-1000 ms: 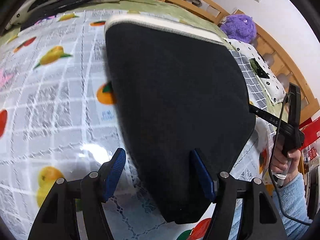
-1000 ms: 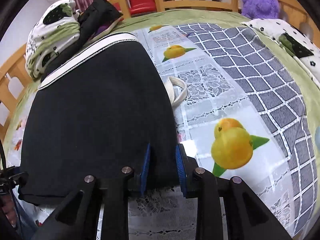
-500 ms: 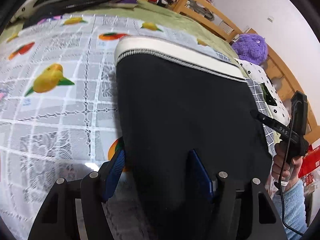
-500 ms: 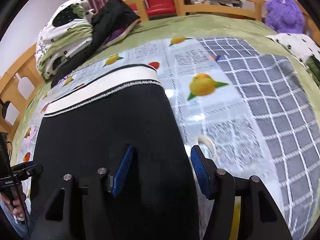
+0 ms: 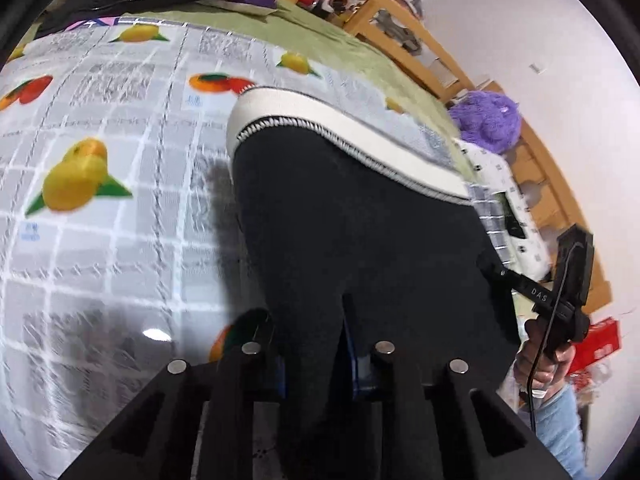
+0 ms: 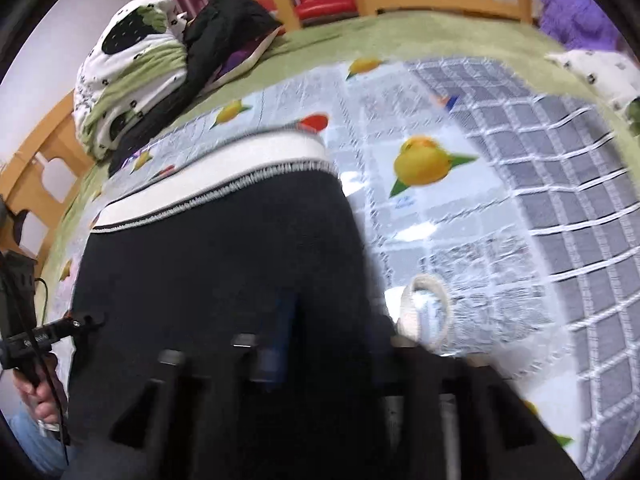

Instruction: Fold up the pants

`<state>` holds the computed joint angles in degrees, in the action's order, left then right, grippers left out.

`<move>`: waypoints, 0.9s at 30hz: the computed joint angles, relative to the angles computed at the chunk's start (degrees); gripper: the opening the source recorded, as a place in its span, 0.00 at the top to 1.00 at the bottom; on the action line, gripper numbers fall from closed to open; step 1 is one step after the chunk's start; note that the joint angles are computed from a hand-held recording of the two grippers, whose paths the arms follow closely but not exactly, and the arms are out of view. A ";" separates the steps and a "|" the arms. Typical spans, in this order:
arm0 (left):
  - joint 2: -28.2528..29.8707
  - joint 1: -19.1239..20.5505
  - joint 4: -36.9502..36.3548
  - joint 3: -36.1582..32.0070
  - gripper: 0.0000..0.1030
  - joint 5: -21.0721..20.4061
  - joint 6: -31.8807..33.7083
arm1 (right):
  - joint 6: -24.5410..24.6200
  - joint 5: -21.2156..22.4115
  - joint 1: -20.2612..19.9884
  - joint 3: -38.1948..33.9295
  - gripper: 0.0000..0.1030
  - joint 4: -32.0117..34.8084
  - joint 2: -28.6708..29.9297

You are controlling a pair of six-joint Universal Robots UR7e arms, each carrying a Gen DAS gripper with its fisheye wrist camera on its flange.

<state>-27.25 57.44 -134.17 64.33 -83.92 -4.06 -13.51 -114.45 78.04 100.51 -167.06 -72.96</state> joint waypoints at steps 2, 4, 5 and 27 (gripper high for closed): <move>-1.02 0.24 1.09 -0.70 0.82 0.28 1.83 | 3.51 2.02 0.78 1.34 0.87 0.09 -1.66; -2.21 0.35 2.30 -1.38 0.82 1.95 2.82 | 4.41 0.32 3.14 2.27 0.88 -1.04 -1.08; -2.98 0.58 3.31 -1.82 0.82 2.84 3.51 | 4.35 -1.24 4.71 2.64 0.88 -1.85 -0.18; -15.76 2.69 -0.31 9.52 0.71 25.24 13.32 | 3.82 -17.78 19.34 1.01 0.76 -13.93 16.14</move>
<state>-43.00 60.13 -134.48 73.85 -58.68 9.26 -9.69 -132.23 97.39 101.52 -181.00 -56.82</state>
